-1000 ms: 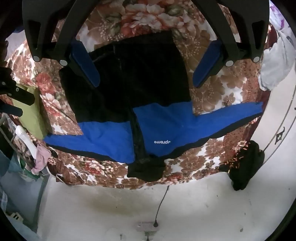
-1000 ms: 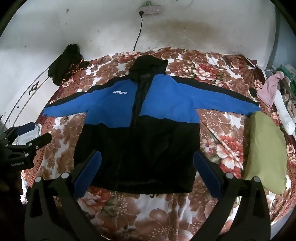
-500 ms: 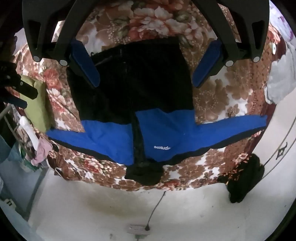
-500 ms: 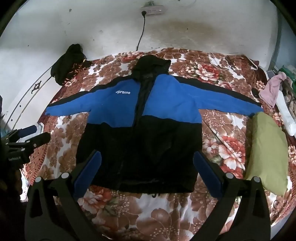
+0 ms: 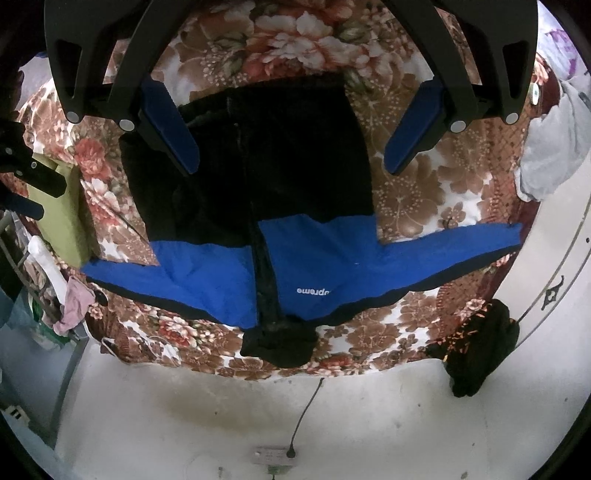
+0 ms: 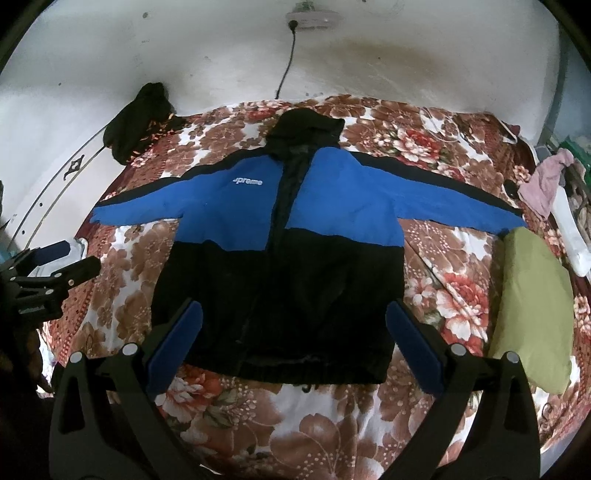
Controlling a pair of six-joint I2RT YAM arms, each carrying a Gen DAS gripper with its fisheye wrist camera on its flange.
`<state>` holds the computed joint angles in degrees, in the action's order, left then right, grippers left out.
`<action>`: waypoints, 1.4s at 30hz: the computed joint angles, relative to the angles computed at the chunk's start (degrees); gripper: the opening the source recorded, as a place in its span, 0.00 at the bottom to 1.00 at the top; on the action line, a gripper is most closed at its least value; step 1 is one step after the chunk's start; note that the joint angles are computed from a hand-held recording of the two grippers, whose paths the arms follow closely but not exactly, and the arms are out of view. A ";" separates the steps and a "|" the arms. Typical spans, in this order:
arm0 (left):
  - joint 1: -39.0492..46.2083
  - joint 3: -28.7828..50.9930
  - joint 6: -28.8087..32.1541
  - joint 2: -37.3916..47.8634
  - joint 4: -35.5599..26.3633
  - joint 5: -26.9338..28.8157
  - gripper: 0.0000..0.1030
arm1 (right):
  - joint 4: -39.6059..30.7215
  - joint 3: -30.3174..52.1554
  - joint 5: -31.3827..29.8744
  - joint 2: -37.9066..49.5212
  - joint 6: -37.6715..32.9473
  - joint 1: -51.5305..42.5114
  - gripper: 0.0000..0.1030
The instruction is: Fold large clothes
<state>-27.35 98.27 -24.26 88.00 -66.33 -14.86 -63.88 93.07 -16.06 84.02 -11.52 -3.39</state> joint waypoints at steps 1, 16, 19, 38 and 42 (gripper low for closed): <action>0.14 0.05 0.10 -0.04 0.08 0.07 0.95 | -0.09 0.01 0.34 -0.01 0.23 0.09 0.96; -0.17 0.83 0.11 0.86 0.06 -0.34 0.95 | -1.41 1.57 -0.83 1.64 0.54 -1.36 0.96; -0.18 -0.43 -0.47 0.27 0.53 -0.22 0.95 | -1.33 1.59 -0.70 1.67 0.63 -1.13 0.96; 2.01 -2.66 -2.71 -0.80 0.15 1.03 0.95 | -0.85 -0.01 0.49 1.18 1.82 -0.69 0.96; 2.40 -2.81 -2.65 -0.82 0.20 1.43 0.95 | -1.37 0.40 0.46 1.62 2.12 -0.78 0.96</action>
